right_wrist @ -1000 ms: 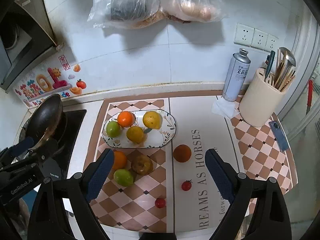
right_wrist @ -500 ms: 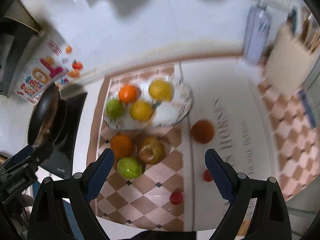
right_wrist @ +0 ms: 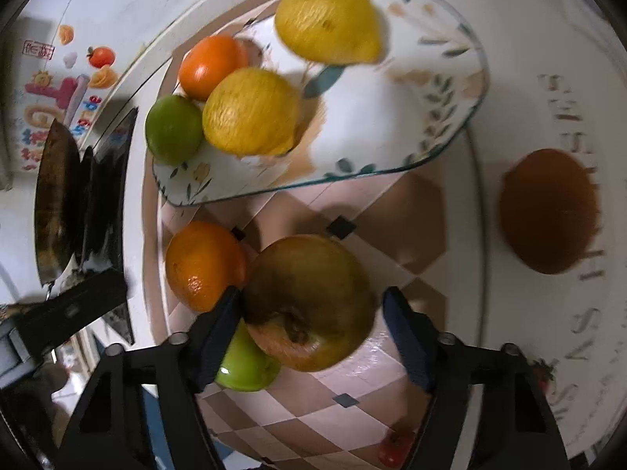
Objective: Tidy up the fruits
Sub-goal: 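Grasp the orange with the left tool while the right tool grasps the brown pear, then set the orange on the plate with the left tool while the right tool sets the pear there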
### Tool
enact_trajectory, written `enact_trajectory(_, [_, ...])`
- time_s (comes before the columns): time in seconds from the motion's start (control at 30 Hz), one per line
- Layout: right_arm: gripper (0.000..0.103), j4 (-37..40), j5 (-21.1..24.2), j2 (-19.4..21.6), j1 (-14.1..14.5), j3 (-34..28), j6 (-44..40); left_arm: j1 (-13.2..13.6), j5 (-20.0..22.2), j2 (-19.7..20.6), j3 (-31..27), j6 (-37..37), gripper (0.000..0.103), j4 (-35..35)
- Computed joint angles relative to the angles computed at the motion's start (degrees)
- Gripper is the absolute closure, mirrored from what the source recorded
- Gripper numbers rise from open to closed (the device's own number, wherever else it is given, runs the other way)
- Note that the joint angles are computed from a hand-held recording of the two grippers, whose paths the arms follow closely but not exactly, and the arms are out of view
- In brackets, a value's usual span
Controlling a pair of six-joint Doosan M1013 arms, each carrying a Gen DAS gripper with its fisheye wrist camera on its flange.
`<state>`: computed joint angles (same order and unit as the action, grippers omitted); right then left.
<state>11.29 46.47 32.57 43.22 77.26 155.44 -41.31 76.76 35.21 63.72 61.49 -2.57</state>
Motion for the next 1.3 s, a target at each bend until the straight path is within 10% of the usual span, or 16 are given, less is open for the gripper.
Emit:
enact_trajectory(0.33, [0.032, 0.7, 2.1, -3.4, -0.2, 4.6, -0.3, -0.7, 4.7, 5.1, -4.0, 5.0, 0.004, -3.8])
enact_trajectory(0.47, [0.031, 2.1, 0.5, -4.0, -0.6, 6.0, -0.8, -1.5, 4.3, 5.6, -3.8, 7.3, 0.04, -2.8])
enact_trajectory(1.3, [0.032, -7.9, 2.6, -5.0, -2.1, 1.8, 2.8, -1.0, -2.1, 0.6, -3.7, 6.5, 0.04, -1.8])
